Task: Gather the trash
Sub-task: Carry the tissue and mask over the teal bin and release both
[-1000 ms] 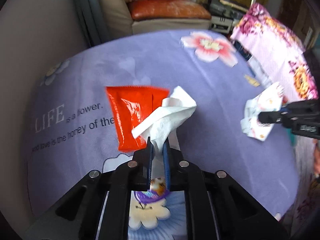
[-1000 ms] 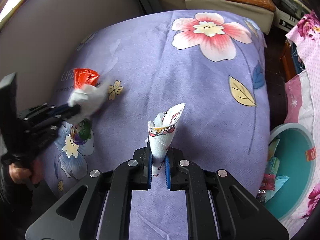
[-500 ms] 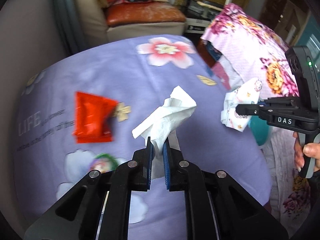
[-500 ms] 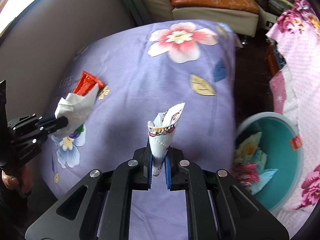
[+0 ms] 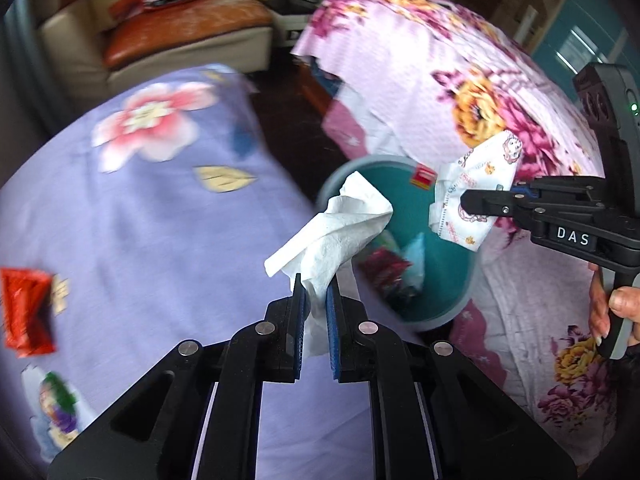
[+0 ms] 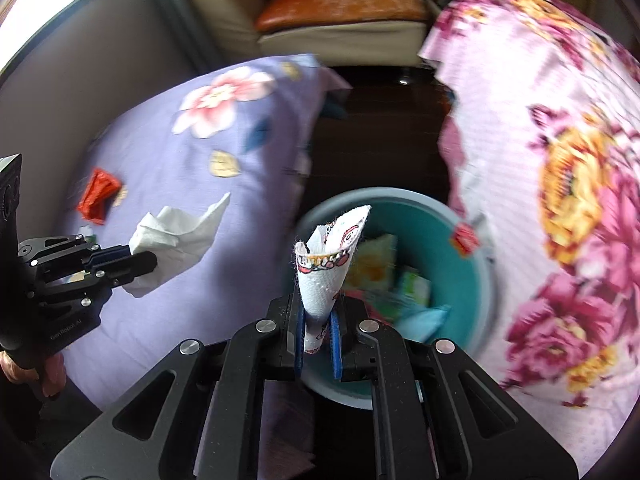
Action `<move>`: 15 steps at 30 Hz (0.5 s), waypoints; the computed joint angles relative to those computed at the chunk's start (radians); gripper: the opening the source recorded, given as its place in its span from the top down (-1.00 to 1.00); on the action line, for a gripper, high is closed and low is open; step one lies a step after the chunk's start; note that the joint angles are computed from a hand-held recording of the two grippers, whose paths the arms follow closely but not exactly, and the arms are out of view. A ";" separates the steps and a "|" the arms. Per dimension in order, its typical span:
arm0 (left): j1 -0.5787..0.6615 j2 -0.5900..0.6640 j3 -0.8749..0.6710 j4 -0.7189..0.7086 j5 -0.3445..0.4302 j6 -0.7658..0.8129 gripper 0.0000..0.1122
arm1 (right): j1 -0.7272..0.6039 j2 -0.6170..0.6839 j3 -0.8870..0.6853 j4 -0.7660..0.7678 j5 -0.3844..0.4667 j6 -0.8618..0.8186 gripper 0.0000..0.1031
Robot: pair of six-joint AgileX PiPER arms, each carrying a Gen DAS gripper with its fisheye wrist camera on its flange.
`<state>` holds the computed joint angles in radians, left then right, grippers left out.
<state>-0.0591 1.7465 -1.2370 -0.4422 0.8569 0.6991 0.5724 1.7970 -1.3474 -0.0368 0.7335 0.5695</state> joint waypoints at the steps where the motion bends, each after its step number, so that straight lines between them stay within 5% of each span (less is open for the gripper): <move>1: -0.019 0.007 -0.002 0.001 -0.003 -0.008 0.81 | -0.019 -0.019 0.028 0.000 -0.002 -0.006 0.81; 15: -0.185 0.130 -0.069 0.019 -0.037 -0.090 0.81 | -0.168 -0.121 0.199 0.025 -0.015 -0.110 0.81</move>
